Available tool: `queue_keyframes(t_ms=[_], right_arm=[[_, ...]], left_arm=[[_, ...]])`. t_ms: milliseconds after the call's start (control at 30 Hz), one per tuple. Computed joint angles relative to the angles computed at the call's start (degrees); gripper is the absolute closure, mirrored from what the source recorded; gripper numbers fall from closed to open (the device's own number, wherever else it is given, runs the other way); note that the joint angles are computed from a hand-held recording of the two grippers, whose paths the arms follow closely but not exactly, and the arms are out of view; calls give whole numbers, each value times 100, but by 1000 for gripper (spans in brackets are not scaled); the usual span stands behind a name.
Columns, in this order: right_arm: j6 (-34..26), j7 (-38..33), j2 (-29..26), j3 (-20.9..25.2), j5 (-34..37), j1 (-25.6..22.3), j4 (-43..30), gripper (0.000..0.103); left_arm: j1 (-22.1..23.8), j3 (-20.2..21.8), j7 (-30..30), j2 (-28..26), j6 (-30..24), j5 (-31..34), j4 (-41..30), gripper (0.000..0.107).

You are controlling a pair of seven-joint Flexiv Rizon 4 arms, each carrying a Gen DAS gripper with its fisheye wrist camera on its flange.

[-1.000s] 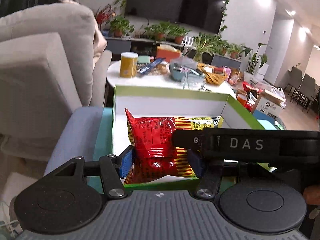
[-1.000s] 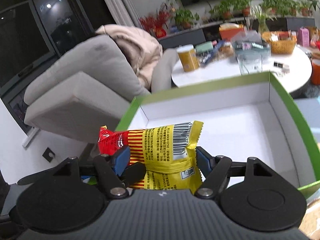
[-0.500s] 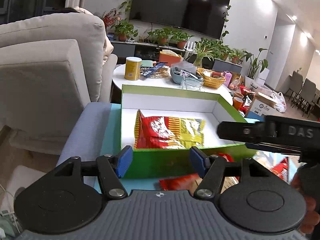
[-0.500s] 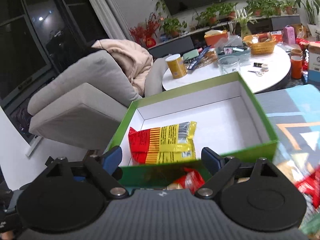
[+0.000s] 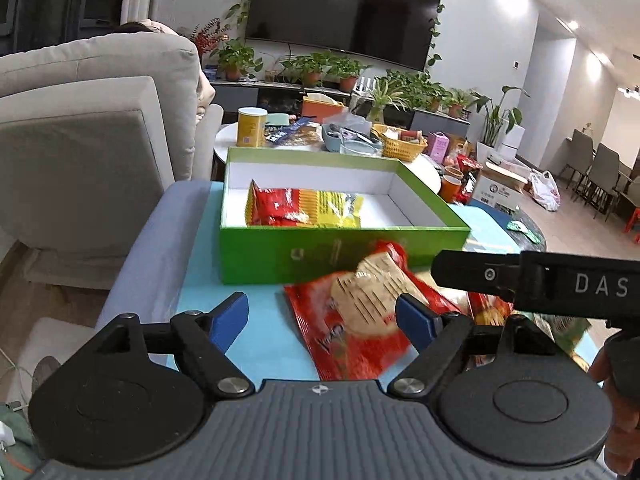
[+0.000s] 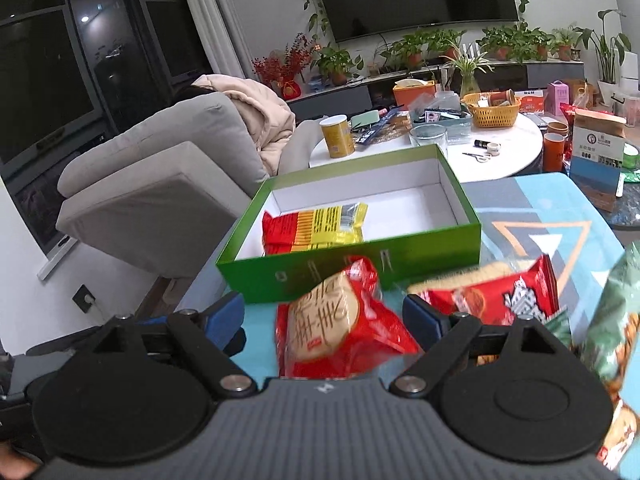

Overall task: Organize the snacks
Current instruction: 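Grasp the red round-cake packet with the right gripper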

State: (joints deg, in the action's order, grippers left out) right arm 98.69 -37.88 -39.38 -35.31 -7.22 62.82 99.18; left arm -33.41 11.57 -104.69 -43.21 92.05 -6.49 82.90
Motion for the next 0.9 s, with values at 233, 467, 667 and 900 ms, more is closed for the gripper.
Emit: queue_keyframes(t_ms=[233,467,667,900], right_arm=[[-102,68,-24,-70,-47,90,79,45],[-149,78,-159,272,-211,-265,-68,45],[-198,-22,-325,861,-446,-853,-473,45],[-548,-214,-598,1661,-908,-1618,-1158,45]], left_arm=[[94,-191,50,60,-53,27,196,27],[230,-387,165,-104,-373,62,24,27],[576,-860,394,-338,-567,23,-252,27],[882,-1299,586,-583,-890,-150,-567,27]])
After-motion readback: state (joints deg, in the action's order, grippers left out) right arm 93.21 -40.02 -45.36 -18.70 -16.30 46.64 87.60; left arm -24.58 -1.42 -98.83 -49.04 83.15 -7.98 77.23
